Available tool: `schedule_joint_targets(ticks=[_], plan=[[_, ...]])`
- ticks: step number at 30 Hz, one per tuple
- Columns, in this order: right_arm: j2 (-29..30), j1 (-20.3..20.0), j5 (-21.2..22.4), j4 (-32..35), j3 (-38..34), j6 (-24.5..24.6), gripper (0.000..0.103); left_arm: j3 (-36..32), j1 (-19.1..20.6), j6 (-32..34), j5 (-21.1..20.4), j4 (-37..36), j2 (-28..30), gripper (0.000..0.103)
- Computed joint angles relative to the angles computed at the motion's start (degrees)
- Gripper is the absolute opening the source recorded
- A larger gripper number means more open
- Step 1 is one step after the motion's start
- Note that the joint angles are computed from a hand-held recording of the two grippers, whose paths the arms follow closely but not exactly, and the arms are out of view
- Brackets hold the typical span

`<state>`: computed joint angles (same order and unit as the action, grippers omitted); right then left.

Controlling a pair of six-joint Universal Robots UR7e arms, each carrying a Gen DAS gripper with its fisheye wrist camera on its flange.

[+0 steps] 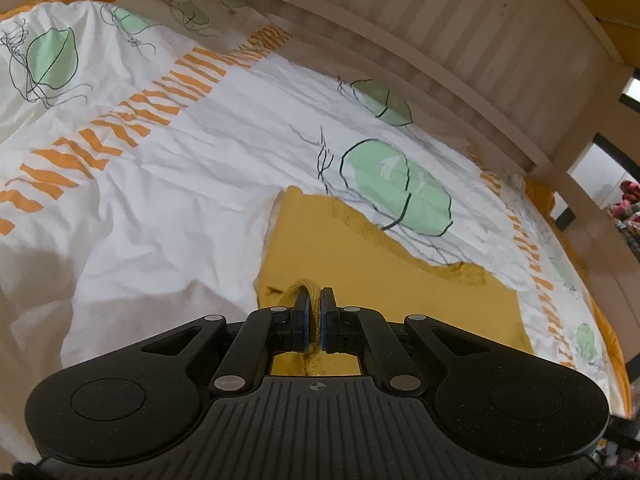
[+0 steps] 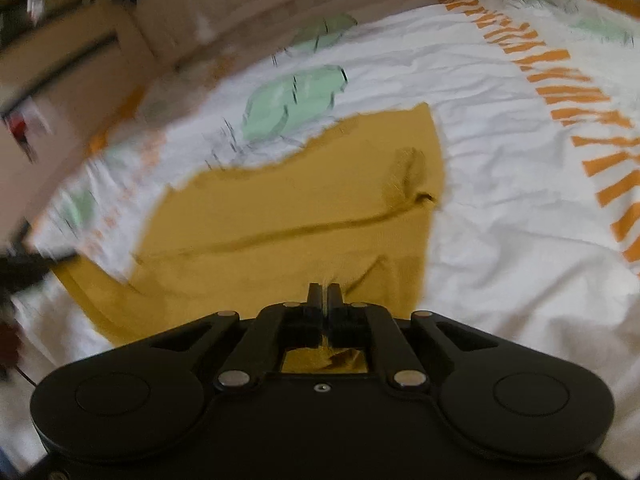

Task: Fold small clothes

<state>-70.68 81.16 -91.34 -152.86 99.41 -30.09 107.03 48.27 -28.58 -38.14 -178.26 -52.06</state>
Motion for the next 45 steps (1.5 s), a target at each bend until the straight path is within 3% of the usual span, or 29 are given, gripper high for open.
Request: schedule_joint_targets(ticks=[5,9,18,28,31,33,35,37,41,45], plan=[[0.92,-1.28,8.54,0.12,-3.82,8.64,0.008,-2.05,-0.01,3.70,-0.30,-2.56,0.57,0.004],[3.60,-1.10,10.92,-0.95,-8.25,12.42,0.008,-5.33,0.97,6.44,-1.36,-4.25,1.98,0.004],[12.95,-0.28,8.13,-2.50,-19.84,16.31,0.008,-16.12,5.17,10.90,-4.05,-1.95,7.72,0.004],[21.69,-0.10,0.19,1.44,-29.81,18.62,0.008,-23.62,10.53,5.85,-4.58,4.92,12.69,0.006],[22.62,-0.02,-1.63,0.29,-30.30,17.85,0.017,-24.50,11.20,5.31,-3.53,3.82,13.52,0.007],[22.67,0.12,-2.69,-1.94,-29.85,16.71,0.018,-25.20,10.91,6.85,-1.04,3.13,14.01,0.010],[22.36,0.32,-3.51,-4.30,-29.11,15.82,0.027,-25.50,10.20,9.28,1.55,1.73,14.36,0.014],[21.65,0.80,-4.98,-6.79,-27.82,13.96,0.049,-24.90,9.06,13.51,3.94,-0.50,14.46,0.026],[19.28,2.39,-6.82,-11.86,-22.80,4.77,0.054,-22.15,6.01,24.31,6.98,-3.98,14.78,0.032],[16.83,3.84,-6.89,-13.85,-16.78,-2.85,0.064,-18.22,3.78,26.23,5.51,-0.46,14.28,0.034]])
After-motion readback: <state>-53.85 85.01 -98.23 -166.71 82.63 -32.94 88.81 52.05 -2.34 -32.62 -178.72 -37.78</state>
